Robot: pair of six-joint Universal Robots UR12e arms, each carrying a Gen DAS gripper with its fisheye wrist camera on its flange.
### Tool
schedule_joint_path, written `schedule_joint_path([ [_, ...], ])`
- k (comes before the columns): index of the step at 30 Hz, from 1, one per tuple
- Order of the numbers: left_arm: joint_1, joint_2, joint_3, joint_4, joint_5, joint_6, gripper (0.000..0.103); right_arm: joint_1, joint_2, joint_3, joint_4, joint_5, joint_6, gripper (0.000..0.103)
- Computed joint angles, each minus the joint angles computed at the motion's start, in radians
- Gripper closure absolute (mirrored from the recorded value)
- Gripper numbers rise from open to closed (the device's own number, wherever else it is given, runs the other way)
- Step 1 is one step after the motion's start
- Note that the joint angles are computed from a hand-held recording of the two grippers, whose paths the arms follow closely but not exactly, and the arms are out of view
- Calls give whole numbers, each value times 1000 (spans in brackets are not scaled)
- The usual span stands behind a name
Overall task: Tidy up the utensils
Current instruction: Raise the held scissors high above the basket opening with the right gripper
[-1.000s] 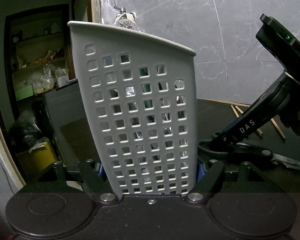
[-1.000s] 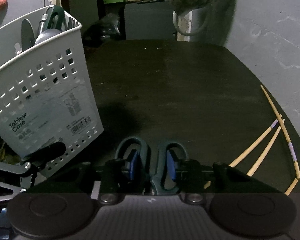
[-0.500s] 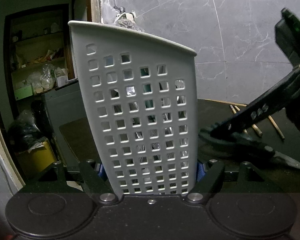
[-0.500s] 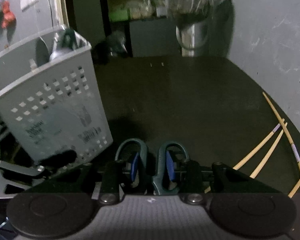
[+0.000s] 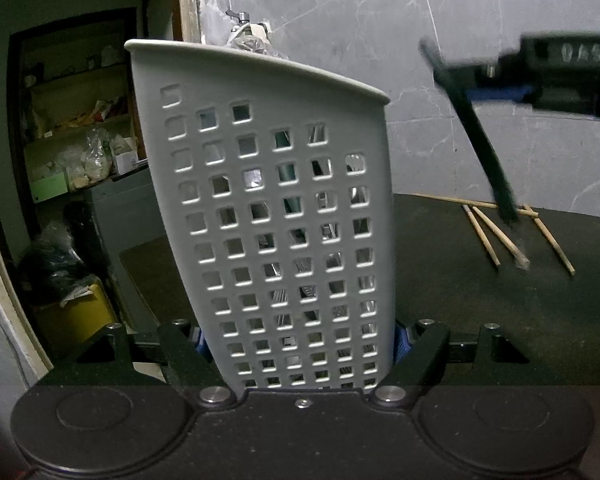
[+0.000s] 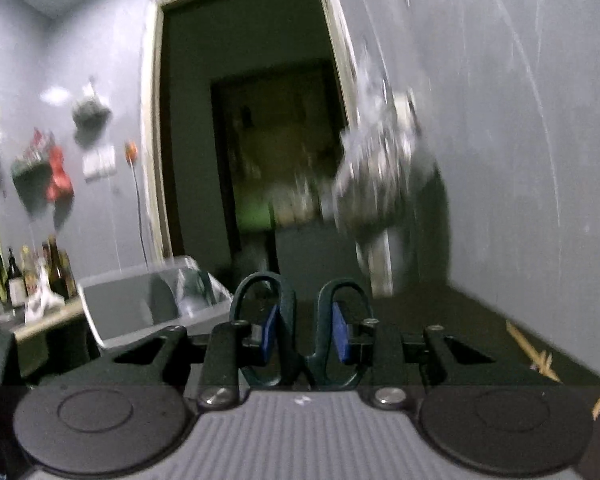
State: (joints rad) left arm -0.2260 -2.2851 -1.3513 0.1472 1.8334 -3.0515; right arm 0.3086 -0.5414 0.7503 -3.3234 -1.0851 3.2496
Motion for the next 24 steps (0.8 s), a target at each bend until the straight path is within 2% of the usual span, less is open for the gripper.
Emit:
schedule_joint_path([
  [4,-2,-1,2,-1,4,2,25,3,47,-56,-163,-2,29,70],
  [7,-2,-2,3,-2,5,2,25,6,70,-80,-234,-3,19,70],
  [12,-3,-3,5,-3,7,3,25,10,58,-40,-247,-1,-25,71],
  [16,-4,-4,5,-2,8,3,25,9,28,28,-289,-8,-14,70],
  [24,-5,-4,5,-3,10,4,25,3,4,71,-292,1,-14,69],
])
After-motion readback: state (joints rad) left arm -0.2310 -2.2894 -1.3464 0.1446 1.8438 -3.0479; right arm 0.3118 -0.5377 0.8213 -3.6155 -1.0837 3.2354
